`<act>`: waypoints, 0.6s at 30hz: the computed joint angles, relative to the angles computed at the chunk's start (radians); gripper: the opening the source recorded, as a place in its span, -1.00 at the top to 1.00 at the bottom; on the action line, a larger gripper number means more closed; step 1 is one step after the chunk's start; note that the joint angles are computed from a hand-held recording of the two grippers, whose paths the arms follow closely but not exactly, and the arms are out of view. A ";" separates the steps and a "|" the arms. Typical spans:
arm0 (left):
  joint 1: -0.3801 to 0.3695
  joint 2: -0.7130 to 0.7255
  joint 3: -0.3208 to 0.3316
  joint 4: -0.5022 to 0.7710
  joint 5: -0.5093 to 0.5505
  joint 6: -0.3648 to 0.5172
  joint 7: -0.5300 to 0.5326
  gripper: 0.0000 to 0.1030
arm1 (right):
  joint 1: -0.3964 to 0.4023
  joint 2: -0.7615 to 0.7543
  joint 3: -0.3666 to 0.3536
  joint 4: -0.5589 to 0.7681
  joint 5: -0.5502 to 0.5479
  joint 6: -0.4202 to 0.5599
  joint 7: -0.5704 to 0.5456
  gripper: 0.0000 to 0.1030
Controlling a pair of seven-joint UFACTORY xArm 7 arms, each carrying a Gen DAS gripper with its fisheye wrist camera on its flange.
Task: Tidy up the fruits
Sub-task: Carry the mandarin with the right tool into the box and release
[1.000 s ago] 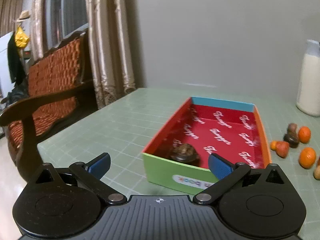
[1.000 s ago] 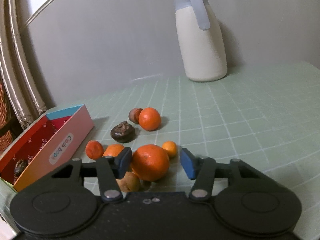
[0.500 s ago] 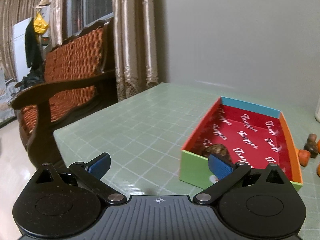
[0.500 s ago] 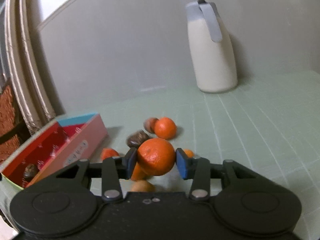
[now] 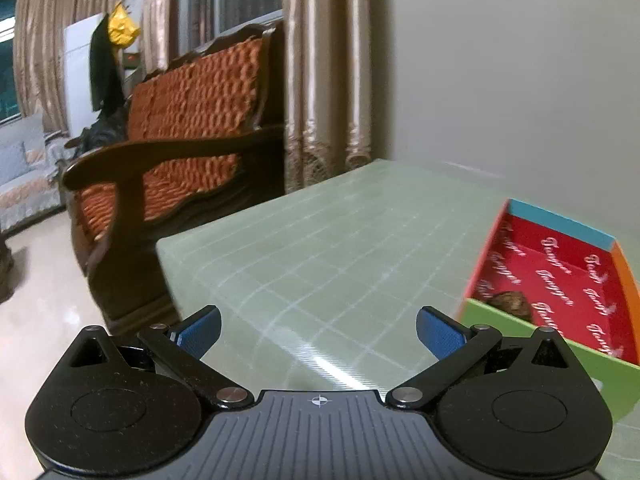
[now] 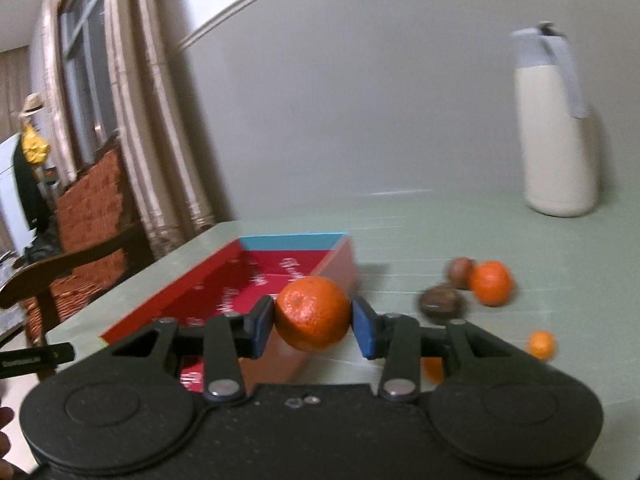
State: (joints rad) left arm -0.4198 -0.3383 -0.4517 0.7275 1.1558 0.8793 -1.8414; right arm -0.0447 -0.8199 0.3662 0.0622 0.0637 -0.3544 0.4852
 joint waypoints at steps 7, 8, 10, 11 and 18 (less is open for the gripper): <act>0.022 -0.057 0.010 -0.055 -0.031 -0.018 -0.007 -1.00 | 0.027 0.108 0.058 0.090 -0.016 0.003 -0.022 0.20; 0.026 -0.063 0.008 -0.060 -0.032 -0.018 -0.006 -1.00 | 0.031 0.119 0.064 0.101 -0.017 0.010 -0.026 0.20; 0.034 -0.073 0.003 -0.069 -0.035 -0.019 -0.002 -1.00 | 0.031 0.147 0.082 0.129 -0.017 0.030 -0.033 0.20; 0.038 -0.079 0.001 -0.074 -0.037 -0.019 -0.001 -1.00 | 0.028 0.164 0.092 0.145 -0.017 0.039 -0.035 0.20; 0.066 -0.113 -0.007 -0.101 -0.056 -0.033 0.009 -1.00 | 0.023 0.199 0.121 0.210 -0.034 0.138 -0.028 0.20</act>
